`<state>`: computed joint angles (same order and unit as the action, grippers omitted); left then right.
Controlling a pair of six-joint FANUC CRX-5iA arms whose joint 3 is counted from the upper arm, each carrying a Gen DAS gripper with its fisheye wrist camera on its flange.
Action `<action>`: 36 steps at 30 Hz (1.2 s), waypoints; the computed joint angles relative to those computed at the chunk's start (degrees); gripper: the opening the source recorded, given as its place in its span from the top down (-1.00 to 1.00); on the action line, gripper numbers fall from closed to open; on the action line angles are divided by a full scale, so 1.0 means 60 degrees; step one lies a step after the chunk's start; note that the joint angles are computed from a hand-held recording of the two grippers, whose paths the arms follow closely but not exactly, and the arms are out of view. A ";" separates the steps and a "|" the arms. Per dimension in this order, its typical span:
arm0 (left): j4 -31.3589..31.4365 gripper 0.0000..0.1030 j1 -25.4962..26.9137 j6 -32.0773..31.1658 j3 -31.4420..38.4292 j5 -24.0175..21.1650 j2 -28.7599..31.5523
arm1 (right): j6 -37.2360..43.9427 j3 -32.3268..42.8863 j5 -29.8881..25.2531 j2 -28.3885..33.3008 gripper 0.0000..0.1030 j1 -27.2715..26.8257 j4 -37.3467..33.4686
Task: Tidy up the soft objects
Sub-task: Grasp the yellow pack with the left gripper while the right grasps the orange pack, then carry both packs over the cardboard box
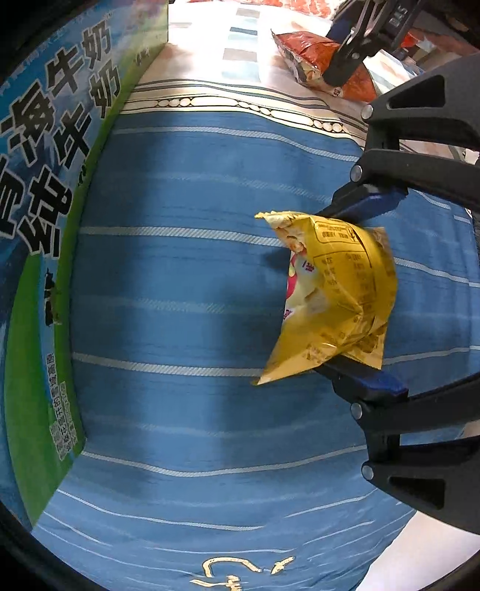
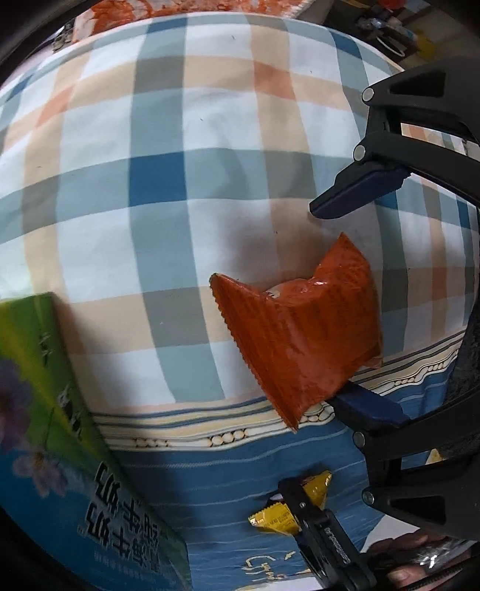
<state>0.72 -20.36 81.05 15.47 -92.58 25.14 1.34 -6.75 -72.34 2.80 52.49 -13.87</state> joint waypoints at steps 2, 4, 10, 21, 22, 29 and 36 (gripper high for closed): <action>-0.0026 -0.15 0.0173 -0.0159 0.0124 -0.0175 -0.0111 | -0.0033 -0.0040 0.0084 0.0037 -0.46 -0.0091 0.0005; -0.0091 -0.11 0.0458 -0.0454 0.0124 -0.0258 -0.0309 | -0.0097 0.0166 -0.0015 0.0313 -0.42 -0.0054 0.0133; -0.0242 0.00 0.0559 -0.0825 -0.0018 -0.0181 -0.0952 | -0.0305 0.0831 -0.0568 0.0749 0.10 0.0307 0.0407; 0.0681 0.01 0.0776 -0.1484 0.0179 -0.0354 -0.1934 | -0.0372 0.2062 -0.0934 0.0657 0.12 0.0711 0.1461; 0.0907 0.01 0.0851 -0.1509 0.0375 -0.0455 -0.1968 | -0.0363 0.2196 -0.1006 0.0645 0.12 0.0746 0.1610; 0.1961 0.01 0.1201 -0.1688 0.2475 -0.0985 -0.1539 | 0.0176 0.3682 -0.1634 0.0686 0.12 0.0614 0.2803; 0.2349 0.01 0.1228 -0.1688 0.4566 -0.0952 -0.0543 | 0.1113 0.5389 -0.2407 0.1285 0.12 0.0163 0.3382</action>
